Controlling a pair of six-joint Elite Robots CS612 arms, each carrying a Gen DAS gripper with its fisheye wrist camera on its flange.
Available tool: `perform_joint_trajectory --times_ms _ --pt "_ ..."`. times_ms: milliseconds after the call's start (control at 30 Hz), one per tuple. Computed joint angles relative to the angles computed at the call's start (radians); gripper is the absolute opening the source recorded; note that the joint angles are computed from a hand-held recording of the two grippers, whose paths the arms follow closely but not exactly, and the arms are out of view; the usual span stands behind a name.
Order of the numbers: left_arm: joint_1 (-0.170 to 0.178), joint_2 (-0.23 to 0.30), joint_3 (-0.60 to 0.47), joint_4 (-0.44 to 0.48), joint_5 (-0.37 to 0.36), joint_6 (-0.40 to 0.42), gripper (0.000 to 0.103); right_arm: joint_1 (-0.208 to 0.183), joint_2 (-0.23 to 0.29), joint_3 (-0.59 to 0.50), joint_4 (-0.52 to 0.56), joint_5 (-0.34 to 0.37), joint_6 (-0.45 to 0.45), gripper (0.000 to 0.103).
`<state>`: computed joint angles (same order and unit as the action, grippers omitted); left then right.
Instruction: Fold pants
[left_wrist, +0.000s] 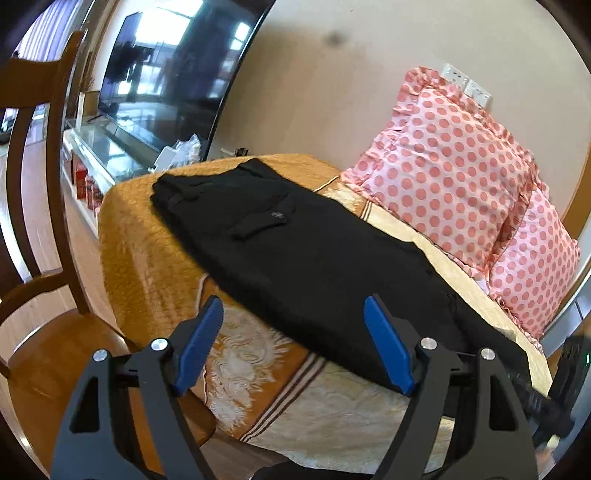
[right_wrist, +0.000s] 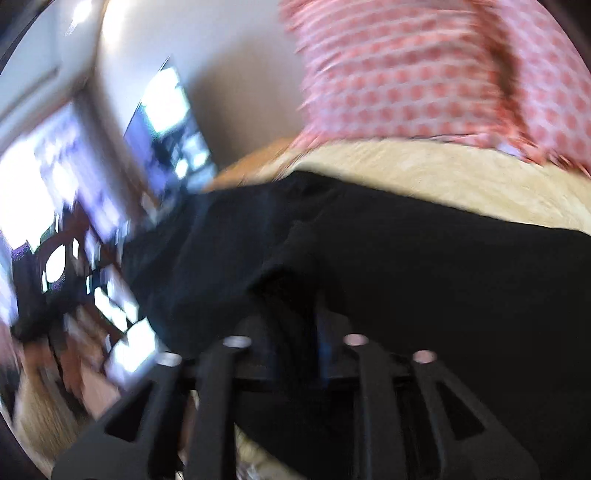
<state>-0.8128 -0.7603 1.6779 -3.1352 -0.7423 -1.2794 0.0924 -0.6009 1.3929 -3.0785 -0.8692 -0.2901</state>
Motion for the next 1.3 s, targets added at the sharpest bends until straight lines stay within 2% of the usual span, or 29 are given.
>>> perform_joint_trajectory --times_ms 33,133,233,300,367,433,467,633,767,900,1033,1067,1167,1300 --pt "0.002 0.002 0.002 -0.013 -0.011 -0.006 0.079 0.002 -0.008 0.013 0.032 0.015 -0.069 0.061" --pt "0.015 0.015 0.008 -0.096 -0.065 -0.006 0.079 -0.001 -0.016 0.038 0.007 0.069 -0.137 0.064" --pt "0.023 0.021 0.011 -0.133 -0.09 -0.028 0.079 -0.014 0.002 0.016 -0.058 0.102 -0.043 0.073" --pt "0.027 0.022 0.012 -0.143 -0.096 -0.044 0.079 -0.012 0.005 -0.002 -0.019 0.094 -0.03 0.073" --pt "0.032 0.022 0.013 -0.141 -0.096 -0.059 0.079 0.002 0.006 -0.014 0.091 0.066 -0.1 0.075" --pt "0.04 0.019 0.017 -0.143 -0.097 -0.081 0.079 0.004 0.005 -0.009 0.094 0.068 -0.15 0.079" --pt "0.042 0.017 0.019 -0.142 -0.098 -0.093 0.079 0.003 0.007 -0.009 0.079 0.072 -0.145 0.08" --pt "0.07 0.007 0.032 -0.139 -0.1 -0.164 0.079 -0.013 0.018 -0.034 0.133 0.145 -0.123 0.08" --pt "0.096 -0.001 0.033 -0.095 -0.104 -0.231 0.078 -0.008 0.017 -0.025 0.111 0.139 -0.121 0.081" --pt "0.112 -0.001 0.044 -0.137 -0.131 -0.274 0.078 -0.008 0.019 -0.025 0.108 0.145 -0.115 0.081" --pt "0.113 0.001 0.044 -0.166 -0.161 -0.273 0.079 -0.011 0.021 -0.02 0.098 0.156 -0.122 0.084" --pt "0.113 0.002 0.045 -0.177 -0.173 -0.27 0.079 -0.011 0.022 -0.02 0.095 0.158 -0.123 0.085" --pt "0.111 0.019 0.044 -0.291 -0.244 -0.255 0.079 -0.009 0.024 -0.021 0.086 0.158 -0.133 0.087" --pt "0.117 0.052 0.021 -0.426 -0.362 -0.239 0.079 -0.008 0.026 -0.021 0.079 0.155 -0.131 0.088"
